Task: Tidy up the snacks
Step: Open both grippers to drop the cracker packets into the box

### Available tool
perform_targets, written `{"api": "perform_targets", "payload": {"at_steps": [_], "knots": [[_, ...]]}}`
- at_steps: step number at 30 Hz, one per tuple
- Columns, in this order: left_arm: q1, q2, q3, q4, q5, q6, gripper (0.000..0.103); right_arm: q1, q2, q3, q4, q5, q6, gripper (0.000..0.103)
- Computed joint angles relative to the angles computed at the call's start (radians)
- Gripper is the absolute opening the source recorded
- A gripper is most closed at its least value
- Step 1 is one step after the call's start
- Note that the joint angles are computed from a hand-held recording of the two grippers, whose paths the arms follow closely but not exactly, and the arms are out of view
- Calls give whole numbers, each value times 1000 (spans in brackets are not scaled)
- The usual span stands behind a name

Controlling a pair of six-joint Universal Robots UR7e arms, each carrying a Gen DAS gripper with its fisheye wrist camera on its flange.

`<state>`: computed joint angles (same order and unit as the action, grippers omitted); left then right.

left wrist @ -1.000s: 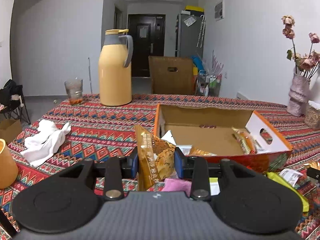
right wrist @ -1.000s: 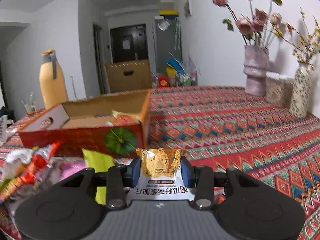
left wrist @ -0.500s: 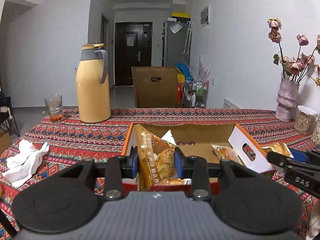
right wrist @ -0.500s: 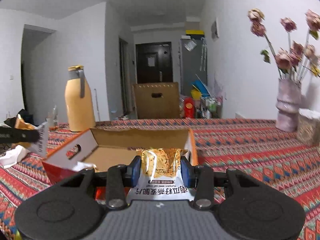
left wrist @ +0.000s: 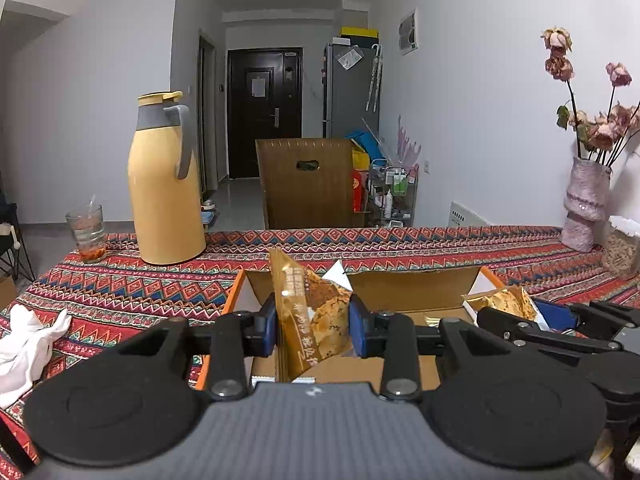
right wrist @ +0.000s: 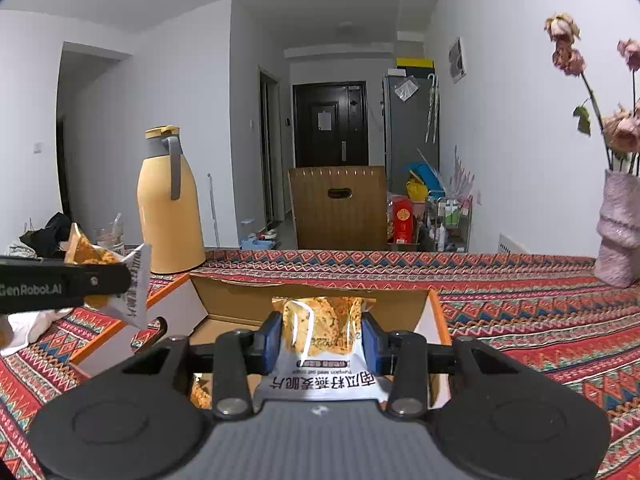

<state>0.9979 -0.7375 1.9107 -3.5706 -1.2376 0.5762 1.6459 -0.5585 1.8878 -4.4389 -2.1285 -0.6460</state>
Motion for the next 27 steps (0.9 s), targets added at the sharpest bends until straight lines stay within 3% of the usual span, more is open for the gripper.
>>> {"api": "perform_targets", "payload": {"at_steps": [8,10,12,14,16,27], "knots": [[21,19,-26,58,0,-11,38,-9,14,-8,37,-15,6,42],[25,14,-21,52,-11,-20,51,-10,17,-10,35,-17,8,48],[25,16,-15,18,-5,-23,84,-11,16,-9,32,-22,20,56],[21,20,-7,-29,6,-26,96,-12,19,-13,12,-22,26,88],[22,18,0,-53,0,-29,103,-14,22,-11,-14,-22,32,101],[19,12,7,-61,0,-38,103,-19,19,-3,-41,-19,56,103]]}}
